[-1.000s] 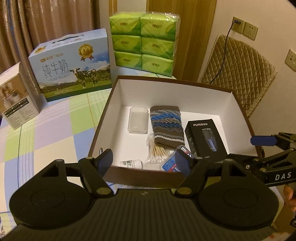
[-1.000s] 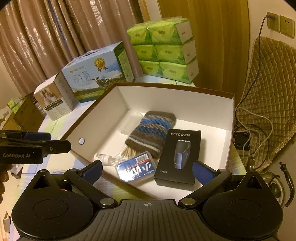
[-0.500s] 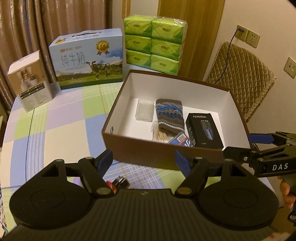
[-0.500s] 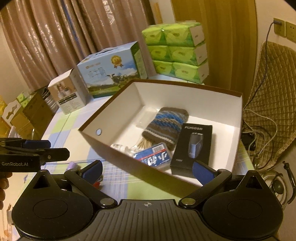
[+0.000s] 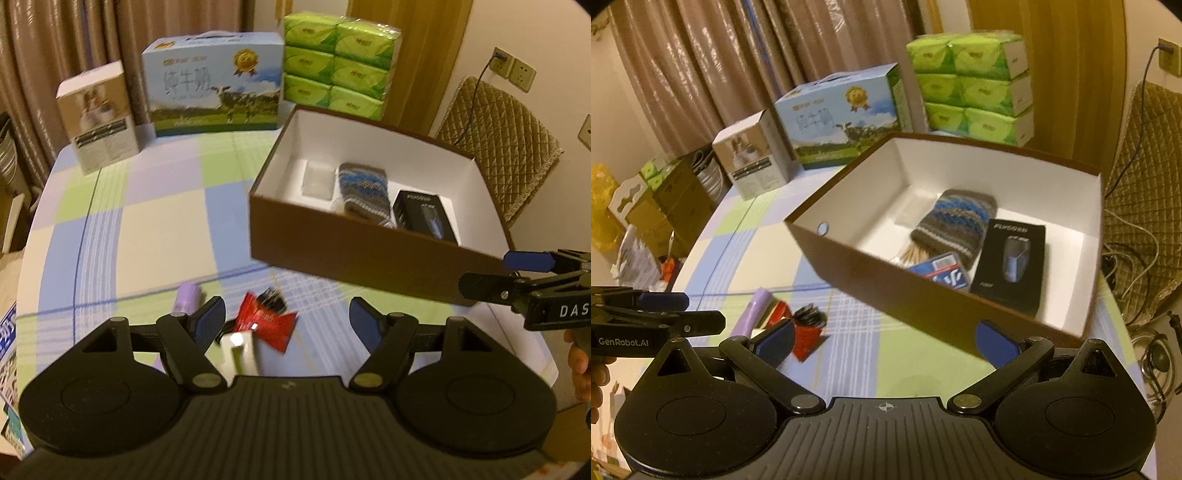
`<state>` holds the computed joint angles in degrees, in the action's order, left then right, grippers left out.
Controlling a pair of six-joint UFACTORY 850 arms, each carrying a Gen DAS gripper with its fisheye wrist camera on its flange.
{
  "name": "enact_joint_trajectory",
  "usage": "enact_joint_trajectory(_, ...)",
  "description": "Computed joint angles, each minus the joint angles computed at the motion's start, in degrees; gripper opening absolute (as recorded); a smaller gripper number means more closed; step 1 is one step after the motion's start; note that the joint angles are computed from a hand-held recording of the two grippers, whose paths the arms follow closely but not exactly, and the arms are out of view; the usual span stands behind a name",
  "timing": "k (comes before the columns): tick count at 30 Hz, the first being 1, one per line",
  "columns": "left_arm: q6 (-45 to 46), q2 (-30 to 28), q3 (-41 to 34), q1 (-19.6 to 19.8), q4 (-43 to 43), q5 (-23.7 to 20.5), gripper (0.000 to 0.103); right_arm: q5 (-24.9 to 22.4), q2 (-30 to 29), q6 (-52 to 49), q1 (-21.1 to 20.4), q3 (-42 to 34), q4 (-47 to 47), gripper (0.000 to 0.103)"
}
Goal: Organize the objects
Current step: 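Withdraw both tools from the box back toward the remaining table items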
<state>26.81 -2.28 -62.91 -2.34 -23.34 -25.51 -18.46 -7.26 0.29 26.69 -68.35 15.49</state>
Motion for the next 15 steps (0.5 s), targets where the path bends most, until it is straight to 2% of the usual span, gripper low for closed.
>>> enact_joint_trajectory(15, -3.0, 3.9, 5.8, 5.0, 2.5, -1.6, 0.07, -1.9, -3.3, -2.4, 4.2, -1.2, 2.5, 0.101)
